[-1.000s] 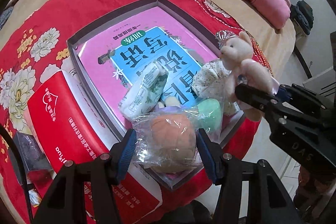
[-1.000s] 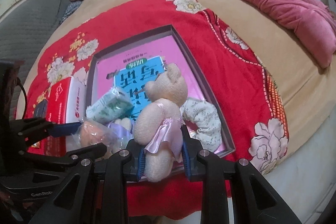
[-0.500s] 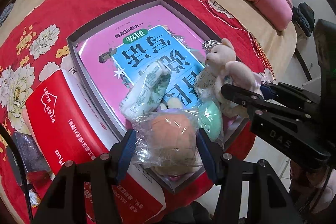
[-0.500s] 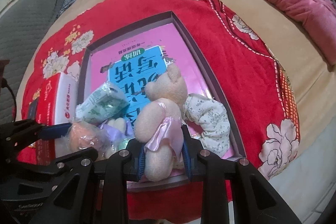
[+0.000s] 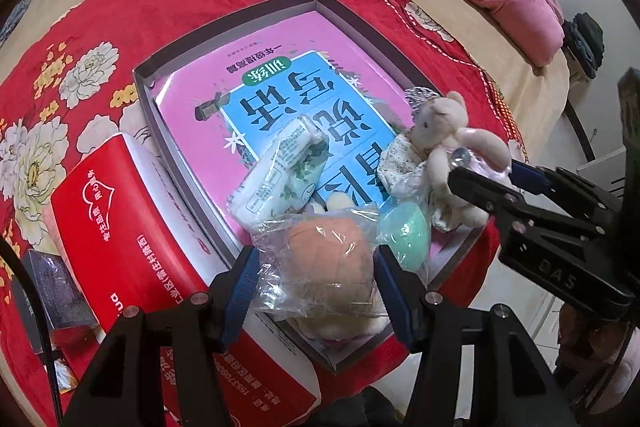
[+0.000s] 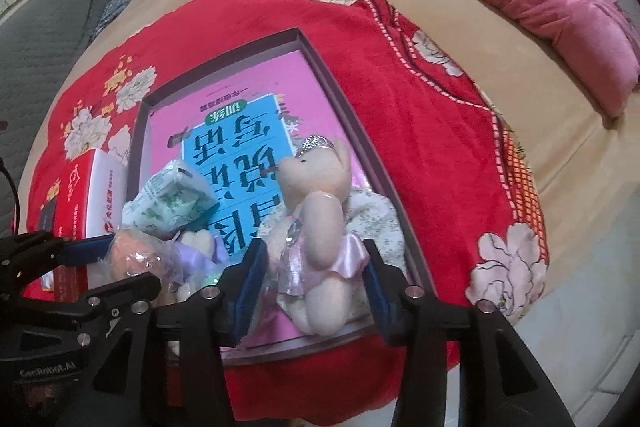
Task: Organize soft objects
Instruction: 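Open the right gripper releasing the teddy bear while the left releases the bagged ball, then lift both open grippers up and away from the tray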
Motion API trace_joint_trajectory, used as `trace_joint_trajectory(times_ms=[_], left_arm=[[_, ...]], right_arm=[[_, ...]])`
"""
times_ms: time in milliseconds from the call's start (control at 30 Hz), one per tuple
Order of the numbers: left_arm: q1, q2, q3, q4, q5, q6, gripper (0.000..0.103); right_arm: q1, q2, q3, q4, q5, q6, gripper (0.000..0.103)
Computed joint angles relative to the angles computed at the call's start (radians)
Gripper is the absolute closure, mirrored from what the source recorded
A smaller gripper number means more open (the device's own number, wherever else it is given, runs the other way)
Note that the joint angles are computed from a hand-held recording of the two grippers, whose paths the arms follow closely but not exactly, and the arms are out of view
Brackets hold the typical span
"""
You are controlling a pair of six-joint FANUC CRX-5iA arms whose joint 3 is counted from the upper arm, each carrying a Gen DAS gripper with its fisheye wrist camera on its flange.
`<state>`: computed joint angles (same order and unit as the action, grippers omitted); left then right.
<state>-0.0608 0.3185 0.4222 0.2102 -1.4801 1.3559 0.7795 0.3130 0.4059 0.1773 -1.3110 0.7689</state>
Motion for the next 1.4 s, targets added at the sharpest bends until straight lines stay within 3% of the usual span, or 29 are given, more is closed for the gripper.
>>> trace_joint_trajectory(times_ms=[800, 1400], left_arm=[[-0.007, -0.019, -0.005, -0.005, -0.004, -0.009, 0.043], [-0.008, -0.027, -0.018, 0.007, 0.005, -0.016, 0.032]], right_arm=[[0.045, -0.094, -0.070, 0.098, 0.034, -0.100, 0.043], [0.060, -0.122, -0.067, 0.140, 0.048, -0.130, 0.043]])
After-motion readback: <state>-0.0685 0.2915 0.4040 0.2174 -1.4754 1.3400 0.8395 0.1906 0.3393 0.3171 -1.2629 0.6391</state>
